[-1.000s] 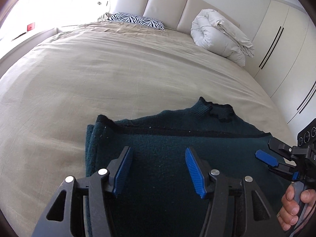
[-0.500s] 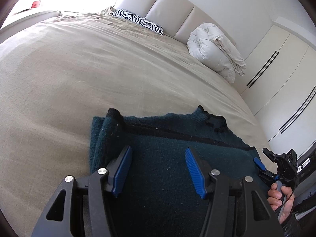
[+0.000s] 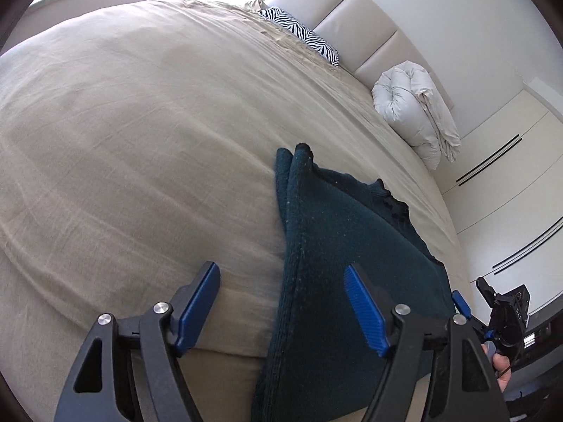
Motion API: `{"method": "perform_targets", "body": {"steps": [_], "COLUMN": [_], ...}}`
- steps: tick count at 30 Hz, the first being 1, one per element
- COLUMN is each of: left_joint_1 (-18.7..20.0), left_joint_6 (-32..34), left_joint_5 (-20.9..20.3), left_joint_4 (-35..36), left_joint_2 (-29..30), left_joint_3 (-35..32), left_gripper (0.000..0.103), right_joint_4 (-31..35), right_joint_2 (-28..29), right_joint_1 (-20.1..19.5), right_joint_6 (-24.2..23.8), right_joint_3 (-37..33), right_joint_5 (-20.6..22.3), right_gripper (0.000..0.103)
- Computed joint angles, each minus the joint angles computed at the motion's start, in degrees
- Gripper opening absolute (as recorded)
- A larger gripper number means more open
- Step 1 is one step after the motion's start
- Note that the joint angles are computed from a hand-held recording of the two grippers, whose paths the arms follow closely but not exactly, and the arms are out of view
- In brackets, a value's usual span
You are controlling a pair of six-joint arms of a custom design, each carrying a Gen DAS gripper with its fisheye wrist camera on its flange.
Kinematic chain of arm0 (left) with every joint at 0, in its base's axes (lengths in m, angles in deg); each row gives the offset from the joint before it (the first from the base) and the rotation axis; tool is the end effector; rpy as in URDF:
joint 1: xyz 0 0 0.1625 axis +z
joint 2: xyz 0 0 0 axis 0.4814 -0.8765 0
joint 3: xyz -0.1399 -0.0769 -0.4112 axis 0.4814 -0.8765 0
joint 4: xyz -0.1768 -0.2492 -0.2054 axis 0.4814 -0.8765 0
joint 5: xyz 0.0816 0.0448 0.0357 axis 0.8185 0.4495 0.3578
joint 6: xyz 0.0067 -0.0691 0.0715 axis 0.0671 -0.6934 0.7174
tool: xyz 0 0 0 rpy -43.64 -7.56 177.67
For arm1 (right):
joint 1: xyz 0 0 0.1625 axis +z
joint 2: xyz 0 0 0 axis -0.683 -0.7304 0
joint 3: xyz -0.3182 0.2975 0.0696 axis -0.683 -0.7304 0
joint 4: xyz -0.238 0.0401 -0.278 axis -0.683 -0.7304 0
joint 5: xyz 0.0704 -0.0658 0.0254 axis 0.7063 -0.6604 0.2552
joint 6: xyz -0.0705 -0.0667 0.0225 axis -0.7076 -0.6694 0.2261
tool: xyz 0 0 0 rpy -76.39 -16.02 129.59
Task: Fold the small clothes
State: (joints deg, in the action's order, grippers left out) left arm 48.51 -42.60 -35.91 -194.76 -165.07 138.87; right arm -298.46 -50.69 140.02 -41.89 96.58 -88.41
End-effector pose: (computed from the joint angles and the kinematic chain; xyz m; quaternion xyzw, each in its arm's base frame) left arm 0.0450 -0.4374 0.4787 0.1508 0.9727 -0.1752 0.0226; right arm 0.1479 -0.2823 0.2380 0.1224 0.8636 -0.4890 0.0084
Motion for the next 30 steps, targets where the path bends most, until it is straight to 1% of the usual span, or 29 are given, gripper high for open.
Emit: {"method": "perform_targets", "body": {"steps": [2,5,8,11,13,14,15,16,18,19,20,21,22,23,25,28,30], "left_joint_1": [0.01,1.87,0.87,1.00,2.55,3.55,4.07,4.11,3.97,3.97,3.93,3.97,4.22,4.40,4.65,4.76,4.07], "left_joint_6": [0.06,-0.27,-0.86,-2.20,-4.32,-5.58,-6.26,-6.37,-6.31,-6.41,-6.50,-6.53,-6.53,-6.33,-5.94,-5.58,-6.30], "left_joint_5": [-1.89,-7.60,-6.60,-8.04,-10.81,-12.63,-13.28,-12.61,-11.78,-11.57,-11.16,-10.87,-11.10,-11.42,-11.74,-11.89,-11.81], "left_joint_4": [3.83,9.45,11.17,12.96,13.93,14.46,14.74,14.78,15.27,15.52,15.81,16.11,16.26,16.26,16.21,16.08,15.47], "left_joint_2": [1.32,4.64,5.48,6.18,6.69,7.24,7.55,7.59,7.76,7.81,7.77,7.97,8.05,8.00,7.74,7.43,7.02], "left_joint_3": [-1.81,-5.16,-5.63,-6.28,-7.03,-7.51,-7.63,-7.57,-7.78,-7.89,-8.03,-8.34,-8.50,-8.53,-8.52,-8.74,-8.44], "left_gripper": [0.075,0.075,0.075,0.074,0.069,0.063,0.057,0.053,0.041,0.038,0.029,0.024,0.023,0.020,0.019,0.017,0.016], "right_joint_4": [3.60,6.85,8.78,10.95,12.41,13.04,13.85,14.48,16.85,17.80,18.93,19.85,20.87,22.37,24.63,23.52,21.62], "right_joint_2": [1.11,2.90,3.77,4.03,4.04,4.08,4.07,4.36,4.53,4.93,5.28,5.72,6.14,6.37,6.77,7.61,8.32], "right_joint_1": [1.33,2.60,2.70,3.06,2.84,2.75,2.36,1.94,1.17,0.77,0.31,-0.01,-0.23,-0.43,-0.80,-0.98,-1.54], "right_joint_6": [0.24,1.23,2.02,3.09,3.58,3.77,3.86,4.02,4.28,4.40,4.51,4.54,4.60,4.73,4.62,2.79,2.07], "right_joint_3": [-2.09,-4.49,-5.69,-7.04,-7.94,-8.37,-8.81,-9.30,-10.43,-11.07,-11.80,-12.46,-13.13,-13.80,-14.66,-14.41,-13.82], "right_joint_5": [0.66,1.14,3.12,4.29,5.04,5.54,6.51,7.34,8.23,8.65,9.00,9.19,9.11,8.48,6.97,6.78,7.68], "right_gripper": [0.056,0.057,0.056,0.056,0.057,0.057,0.057,0.057,0.057,0.057,0.057,0.056,0.056,0.055,0.055,0.054,0.054]}}
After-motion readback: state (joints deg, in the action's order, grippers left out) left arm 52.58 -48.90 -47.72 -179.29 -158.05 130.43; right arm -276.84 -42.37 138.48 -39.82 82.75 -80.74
